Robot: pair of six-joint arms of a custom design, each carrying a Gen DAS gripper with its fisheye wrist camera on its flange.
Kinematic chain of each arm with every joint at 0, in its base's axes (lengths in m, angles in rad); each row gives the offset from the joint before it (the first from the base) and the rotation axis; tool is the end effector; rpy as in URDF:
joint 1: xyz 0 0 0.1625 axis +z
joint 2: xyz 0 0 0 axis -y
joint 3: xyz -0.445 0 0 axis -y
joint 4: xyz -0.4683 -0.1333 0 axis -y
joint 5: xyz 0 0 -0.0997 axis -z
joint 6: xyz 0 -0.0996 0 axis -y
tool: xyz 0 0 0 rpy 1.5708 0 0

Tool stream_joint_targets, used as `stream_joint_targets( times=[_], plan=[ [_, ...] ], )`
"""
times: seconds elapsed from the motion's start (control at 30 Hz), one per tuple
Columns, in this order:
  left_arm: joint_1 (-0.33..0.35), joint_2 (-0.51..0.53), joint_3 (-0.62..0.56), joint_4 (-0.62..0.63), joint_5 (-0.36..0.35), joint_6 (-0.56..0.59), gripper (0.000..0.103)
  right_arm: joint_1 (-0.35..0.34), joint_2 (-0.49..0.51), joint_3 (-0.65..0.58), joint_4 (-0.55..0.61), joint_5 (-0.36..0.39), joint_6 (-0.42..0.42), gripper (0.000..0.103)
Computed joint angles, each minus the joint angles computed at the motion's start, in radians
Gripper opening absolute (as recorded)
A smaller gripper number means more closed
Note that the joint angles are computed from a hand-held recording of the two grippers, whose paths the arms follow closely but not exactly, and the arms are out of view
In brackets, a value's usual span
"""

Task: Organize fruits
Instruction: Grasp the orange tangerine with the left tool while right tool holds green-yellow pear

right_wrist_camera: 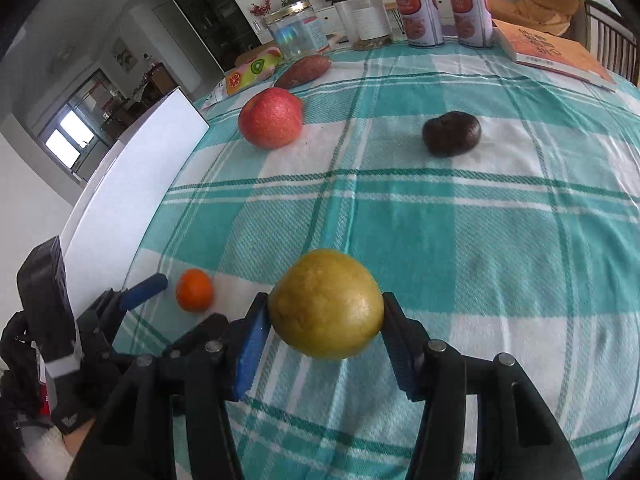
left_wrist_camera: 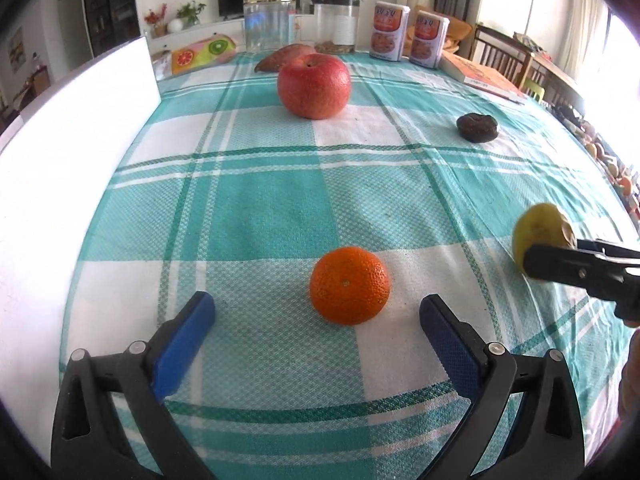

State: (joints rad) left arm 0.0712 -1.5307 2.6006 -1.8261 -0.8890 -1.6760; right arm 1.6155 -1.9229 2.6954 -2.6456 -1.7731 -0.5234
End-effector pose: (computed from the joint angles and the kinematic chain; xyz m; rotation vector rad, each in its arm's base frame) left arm -0.2403 -0.2137 0.0708 0.1430 2.2436 -0.8045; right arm 0.1269 -0.3008 0.1899 0.7574 -2.7517 0.3536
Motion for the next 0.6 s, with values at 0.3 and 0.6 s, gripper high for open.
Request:
stream_joint_targets(
  times=[0.3,0.6],
  plan=[
    [-0.031,0.059,-0.03,-0.012,0.015,0.085,0.033,-0.128,-0.363,0.089,0.208,0.059,-0.099,0.054],
    [-0.338,-0.318,-0.019,0.273,-0.154,-0.244,0.033,0.141,-0.257,0.051,0.33,0.067,0.047,0.054]
  ],
)
